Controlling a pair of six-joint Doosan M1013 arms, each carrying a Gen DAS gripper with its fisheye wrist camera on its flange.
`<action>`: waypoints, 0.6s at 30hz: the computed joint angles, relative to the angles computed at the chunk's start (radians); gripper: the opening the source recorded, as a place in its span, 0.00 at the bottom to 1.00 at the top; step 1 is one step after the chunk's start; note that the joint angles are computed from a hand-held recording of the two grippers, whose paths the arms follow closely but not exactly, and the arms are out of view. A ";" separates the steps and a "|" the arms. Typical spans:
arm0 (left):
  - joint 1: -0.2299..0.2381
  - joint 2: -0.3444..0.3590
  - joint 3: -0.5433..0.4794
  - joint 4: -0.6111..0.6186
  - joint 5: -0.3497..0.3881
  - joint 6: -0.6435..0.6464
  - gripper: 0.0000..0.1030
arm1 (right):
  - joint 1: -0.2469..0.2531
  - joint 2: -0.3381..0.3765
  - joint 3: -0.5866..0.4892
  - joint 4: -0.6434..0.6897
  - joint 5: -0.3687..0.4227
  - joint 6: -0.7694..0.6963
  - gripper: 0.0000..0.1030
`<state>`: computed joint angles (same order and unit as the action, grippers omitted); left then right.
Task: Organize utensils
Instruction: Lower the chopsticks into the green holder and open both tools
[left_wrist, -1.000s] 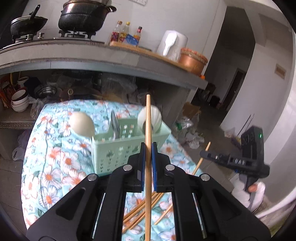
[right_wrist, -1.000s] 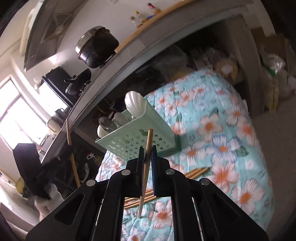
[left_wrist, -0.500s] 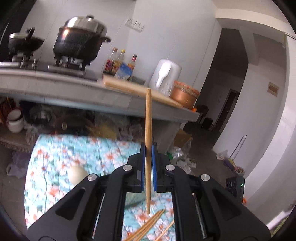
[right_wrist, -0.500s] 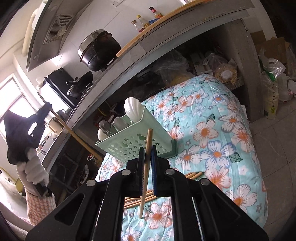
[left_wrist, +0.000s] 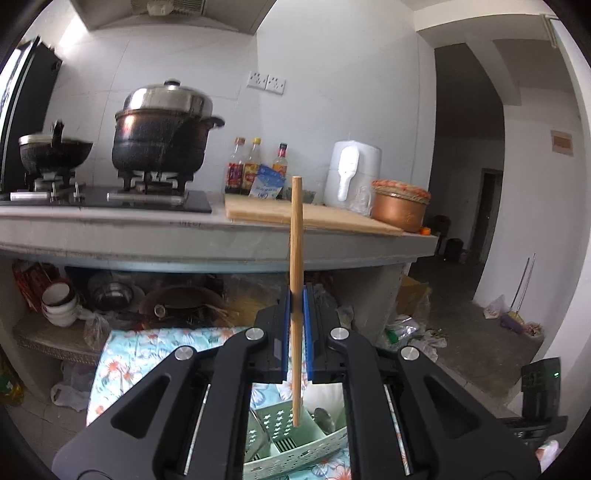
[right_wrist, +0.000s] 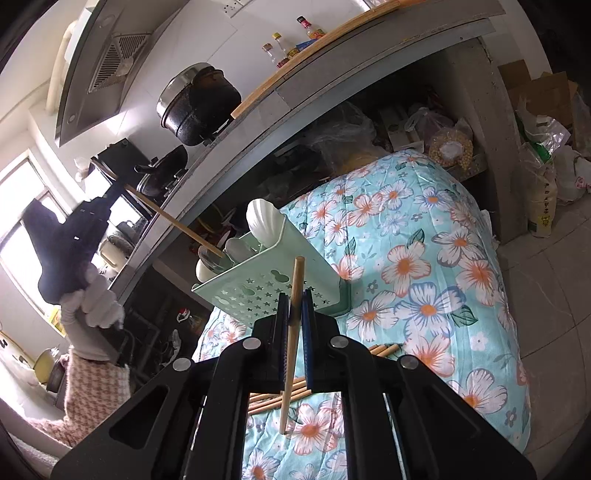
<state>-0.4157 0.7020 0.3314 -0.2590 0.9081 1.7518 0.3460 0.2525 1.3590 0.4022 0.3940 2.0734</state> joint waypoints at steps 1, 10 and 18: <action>0.000 0.005 0.004 0.014 0.000 -0.012 0.06 | 0.000 0.000 0.000 0.001 0.000 -0.001 0.07; 0.019 0.068 -0.050 0.022 0.132 -0.088 0.10 | 0.002 -0.001 -0.019 -0.029 -0.003 -0.026 0.07; 0.025 -0.028 0.127 -0.008 0.004 -0.075 0.46 | 0.008 0.004 -0.082 -0.109 -0.027 -0.063 0.06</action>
